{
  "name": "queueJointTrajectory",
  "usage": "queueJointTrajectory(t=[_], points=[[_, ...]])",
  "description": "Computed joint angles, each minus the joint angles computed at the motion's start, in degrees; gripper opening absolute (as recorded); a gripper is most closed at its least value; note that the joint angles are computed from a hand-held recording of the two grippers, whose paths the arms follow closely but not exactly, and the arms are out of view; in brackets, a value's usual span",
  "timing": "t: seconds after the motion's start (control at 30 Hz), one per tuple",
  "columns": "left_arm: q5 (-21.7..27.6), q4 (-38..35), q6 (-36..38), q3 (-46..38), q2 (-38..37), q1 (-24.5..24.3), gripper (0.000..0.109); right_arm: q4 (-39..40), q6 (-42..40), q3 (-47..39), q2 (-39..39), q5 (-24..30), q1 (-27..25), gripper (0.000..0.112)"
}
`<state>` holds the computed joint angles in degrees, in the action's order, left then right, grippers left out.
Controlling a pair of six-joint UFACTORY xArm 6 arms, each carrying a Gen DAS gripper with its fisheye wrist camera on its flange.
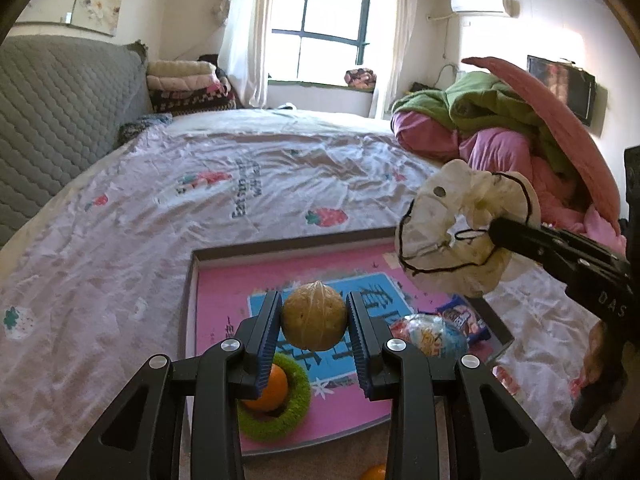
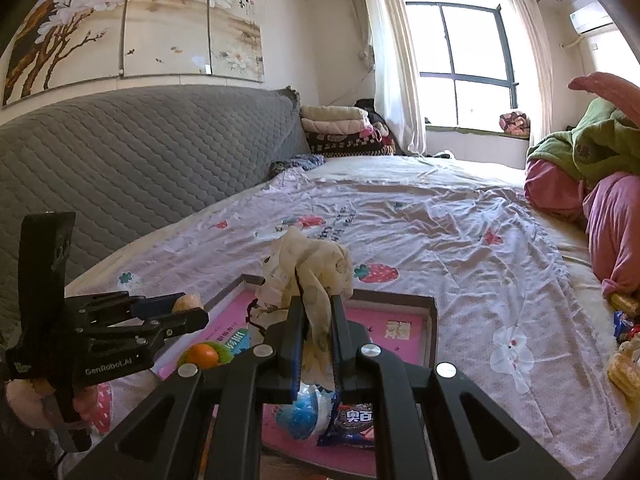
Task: Organize objects
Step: 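Lower the walnut toward the tray beside the ring with the left gripper while the right holds the bag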
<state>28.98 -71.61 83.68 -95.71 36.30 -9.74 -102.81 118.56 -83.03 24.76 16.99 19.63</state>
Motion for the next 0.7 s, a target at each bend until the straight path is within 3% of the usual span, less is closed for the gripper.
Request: queueJointTrajectory(t=[0.53, 0.7], points=[[-1.0, 5.6, -2.7, -2.5, 3.9, -1.9, 0.034, 7.6, -6.7, -2.8, 4.5, -1.1, -2.0, 0.013], [0.0, 10.0, -7.1, -4.0, 5.4, -1.9, 0.034, 9.6, -8.7, -3.3, 5.3, -1.2, -2.4, 0.013]])
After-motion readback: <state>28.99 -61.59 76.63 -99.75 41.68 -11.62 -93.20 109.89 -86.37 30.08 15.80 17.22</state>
